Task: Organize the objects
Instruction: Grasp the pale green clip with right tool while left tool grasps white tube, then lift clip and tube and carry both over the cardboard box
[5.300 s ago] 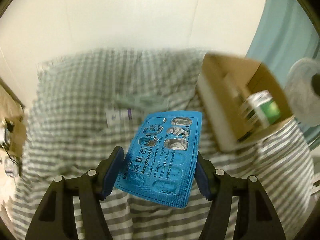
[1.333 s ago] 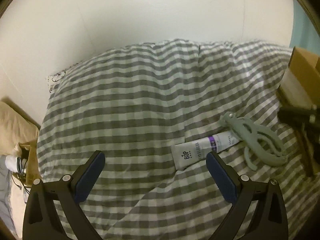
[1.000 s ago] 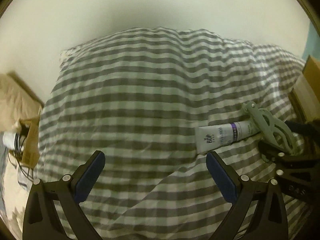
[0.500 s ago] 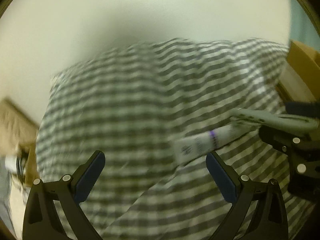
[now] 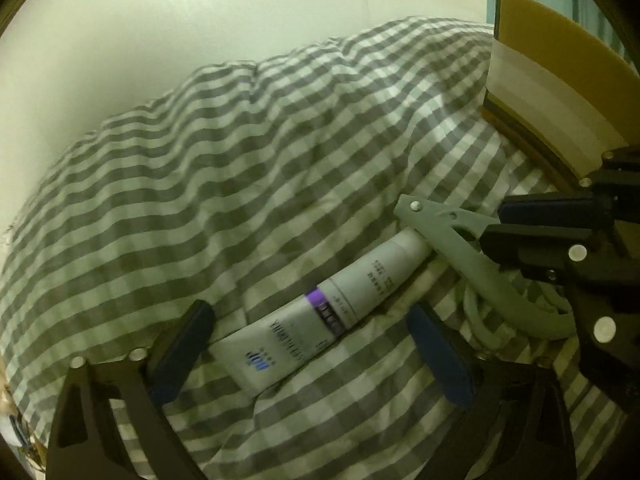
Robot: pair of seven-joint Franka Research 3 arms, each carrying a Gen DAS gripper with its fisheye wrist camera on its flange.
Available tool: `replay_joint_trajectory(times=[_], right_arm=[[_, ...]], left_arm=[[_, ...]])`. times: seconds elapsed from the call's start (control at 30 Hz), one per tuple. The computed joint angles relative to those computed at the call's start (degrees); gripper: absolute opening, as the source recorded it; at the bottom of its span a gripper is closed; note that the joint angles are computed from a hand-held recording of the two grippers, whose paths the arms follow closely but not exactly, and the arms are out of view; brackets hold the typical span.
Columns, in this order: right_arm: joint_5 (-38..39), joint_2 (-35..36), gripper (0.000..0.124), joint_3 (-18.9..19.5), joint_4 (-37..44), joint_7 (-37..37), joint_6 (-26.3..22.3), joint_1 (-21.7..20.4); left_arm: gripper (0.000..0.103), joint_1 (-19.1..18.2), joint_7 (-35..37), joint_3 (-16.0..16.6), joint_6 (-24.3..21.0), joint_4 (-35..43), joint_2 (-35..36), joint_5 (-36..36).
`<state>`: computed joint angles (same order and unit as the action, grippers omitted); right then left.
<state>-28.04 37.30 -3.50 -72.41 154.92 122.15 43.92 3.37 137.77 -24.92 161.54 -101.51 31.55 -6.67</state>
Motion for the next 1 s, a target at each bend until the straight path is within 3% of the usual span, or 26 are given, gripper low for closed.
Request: replay_joint_trajectory(times=[0.13,0.2,0.27,0.33,0.4,0.43,0.53,0.6,0.77,0.87,0.93,1.0], right_arm=[[-1.1,1.5,0.019,-0.6,2.8,-0.1,-5.0,1.1],[-0.3,1.4,0.044,-0.2,3.0,-0.2,-5.7,0.8],[-0.9,0.6,0.050,-0.4,2.1,0.5,-6.0,1.2],[-0.2,-0.9,0.052,0.4,0.3,0.7,-5.1,0.9],[0.3,-1.8,0.054,1.1,-0.9,1.1,-5.2,1.0],[0.8,-2.0,0.055,1.5,-1.0,1.1,-5.7,1.1],[3.0,-2.3,0.063,2.9,-2.4,0.1,-4.6,0.5],[2.5,-1.7,0.063,2.6,-1.3,-0.4,-6.5,1.2],[2.4,-1.7,0.064,2.3,-2.0,0.1,-6.0,1.1],[3.4,-2.1,0.051,2.5,-3.7,0.4,-3.9,0.2],[2.6,-3.4,0.050,2.1,-5.6,1.7,-2.6,0.6],[-0.1,-5.3,0.047,1.5,-7.5,3.8,-1.7,1.8]], left_arm=[[0.064,1.4,1.3,-1.2,-2.5,0.7,0.1,-2.1],[0.051,2.4,2.0,-1.6,-4.3,0.7,-0.7,-3.7],[0.040,2.1,1.1,-0.3,-5.2,0.3,-2.1,-4.5],[0.018,2.8,0.9,-0.2,-7.1,-0.3,-3.8,-6.7],[0.012,3.5,-0.3,0.5,-11.7,0.3,-5.6,-9.8],[0.002,3.0,-1.0,1.5,-12.0,-0.5,-6.7,-10.6],[0.002,2.0,-1.5,4.2,-13.5,-3.1,-9.8,-11.5],[0.002,1.2,-0.1,5.5,-10.9,-6.5,-12.1,-11.5],[0.005,0.8,2.6,6.1,-7.9,-10.1,-14.6,-15.6],[0.024,-0.3,2.7,6.9,-6.1,-9.6,-14.2,-14.8],[0.061,-0.9,2.3,7.0,-4.1,-9.6,-13.7,-14.1],[0.062,-0.6,3.1,6.1,-2.9,-9.2,-12.7,-14.5]])
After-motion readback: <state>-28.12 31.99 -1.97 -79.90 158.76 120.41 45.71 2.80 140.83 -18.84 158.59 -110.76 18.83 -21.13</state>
